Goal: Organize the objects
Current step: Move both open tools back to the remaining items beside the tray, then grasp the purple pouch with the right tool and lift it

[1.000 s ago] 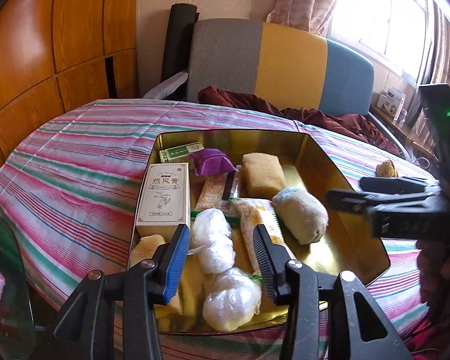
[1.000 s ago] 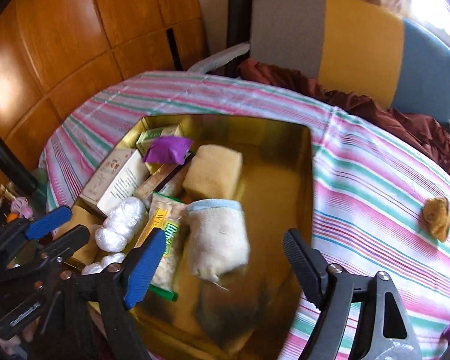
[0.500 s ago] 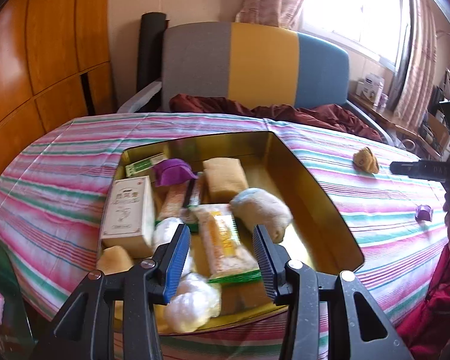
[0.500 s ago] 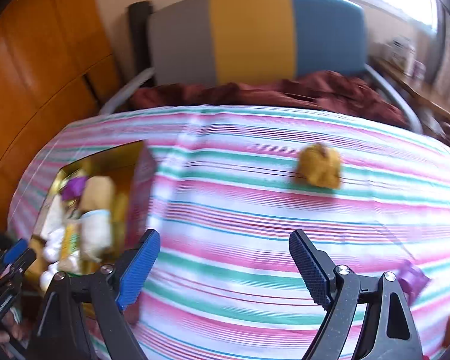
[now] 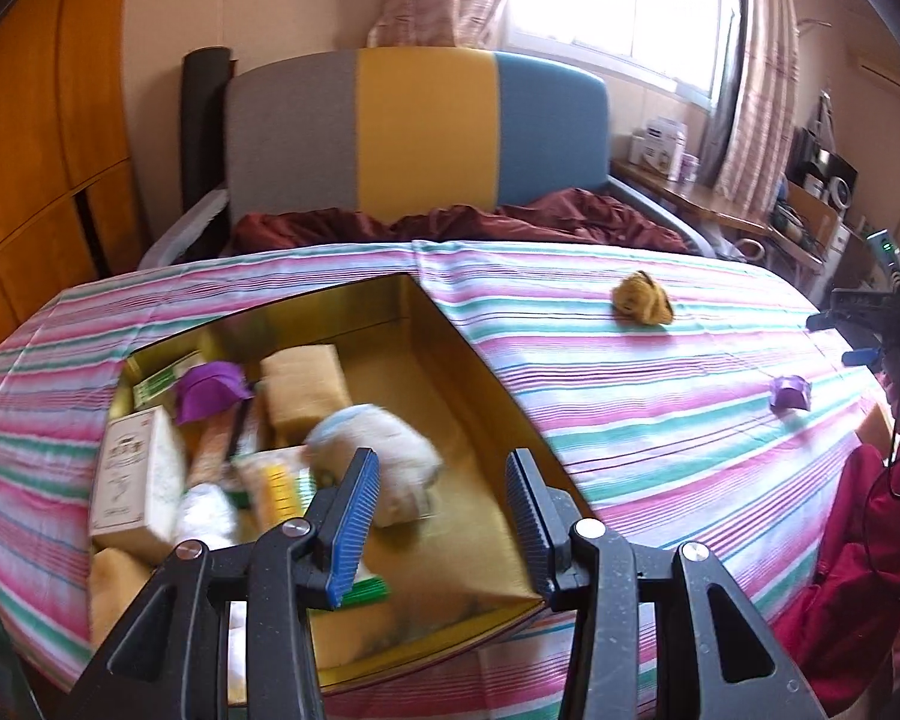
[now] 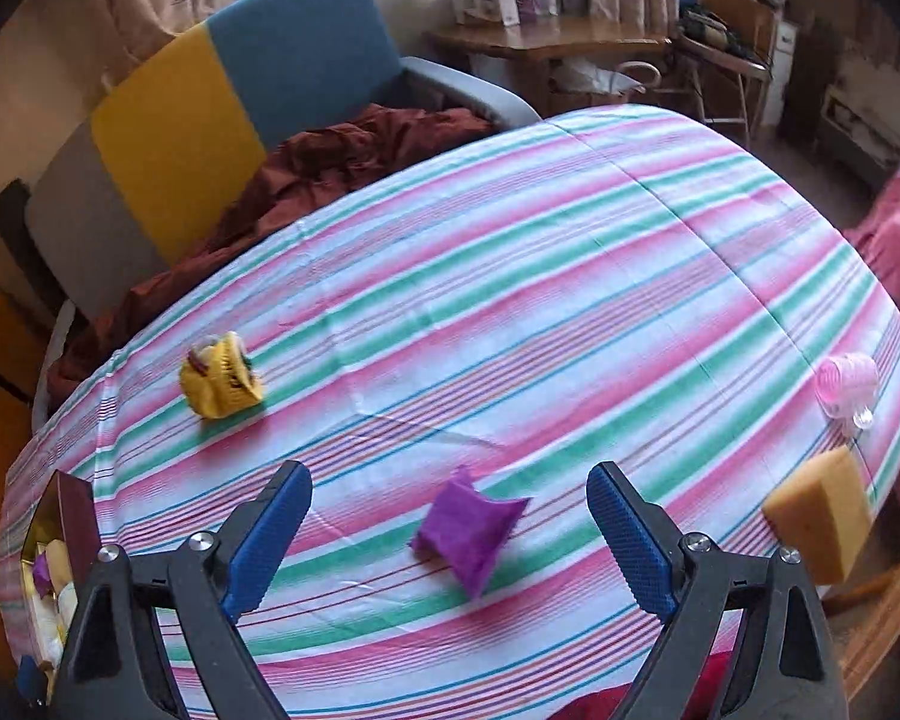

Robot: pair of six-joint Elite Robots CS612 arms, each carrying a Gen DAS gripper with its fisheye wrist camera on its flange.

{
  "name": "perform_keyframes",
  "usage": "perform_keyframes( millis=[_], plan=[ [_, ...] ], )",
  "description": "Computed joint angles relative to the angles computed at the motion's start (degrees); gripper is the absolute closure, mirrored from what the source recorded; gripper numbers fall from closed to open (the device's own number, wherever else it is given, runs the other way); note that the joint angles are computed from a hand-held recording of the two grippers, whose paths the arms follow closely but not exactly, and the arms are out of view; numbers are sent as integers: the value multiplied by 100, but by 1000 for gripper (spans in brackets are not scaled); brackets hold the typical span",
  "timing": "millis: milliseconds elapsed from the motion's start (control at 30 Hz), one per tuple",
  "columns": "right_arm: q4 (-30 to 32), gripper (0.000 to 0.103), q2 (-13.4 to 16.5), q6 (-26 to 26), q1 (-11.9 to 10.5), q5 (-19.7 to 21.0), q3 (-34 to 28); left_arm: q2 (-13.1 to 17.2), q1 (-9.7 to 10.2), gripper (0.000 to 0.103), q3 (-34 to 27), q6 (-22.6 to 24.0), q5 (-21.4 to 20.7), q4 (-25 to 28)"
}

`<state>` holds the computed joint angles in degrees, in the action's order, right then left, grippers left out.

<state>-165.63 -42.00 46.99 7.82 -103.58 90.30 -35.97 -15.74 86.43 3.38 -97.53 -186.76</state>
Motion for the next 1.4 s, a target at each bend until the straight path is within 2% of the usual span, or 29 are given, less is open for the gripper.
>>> perform_keyframes(
  millis=[167,267,433,500,633,700,833,933,1100,1133,1200,1233,1333,1400],
  plan=[
    [64,9,92,230,-123,617,27,-2,-98,59,-22,184,-126,102],
    [266,9,148,179,-91,503,-95,-9,-130,59,-26,309,-220,160],
    [797,9,250,-540,-41,398,-470,3,-181,59,-50,415,-310,320],
    [1028,9,332,-870,-71,572,-636,4,-202,59,-45,423,-325,360],
    [1949,9,517,-1396,-101,810,-1041,3,-226,59,-51,526,-404,469],
    [2273,9,551,-1625,-128,1060,-1126,10,-236,59,-69,555,-438,527],
    [2380,13,492,-1959,-156,1493,-1035,40,-258,59,-118,576,-483,620],
    [2340,13,460,-1980,-138,1375,-968,49,-283,59,-140,629,-523,687],
    [2203,15,441,-1594,-176,1171,-847,49,-328,59,-173,731,-568,694],
    [2161,20,439,-1547,-179,1148,-821,48,-338,59,-187,745,-584,701],
    [2189,39,446,-1525,-165,1015,-813,50,-368,59,-215,781,-589,698],
    [2285,59,456,-1524,-146,885,-838,56,-383,59,-241,808,-595,714],
    [2066,63,439,-1568,-123,805,-760,99,-426,59,-355,833,-612,795],
    [1693,63,434,-1474,-112,786,-650,151,-457,59,-495,762,-598,990]
  ],
)
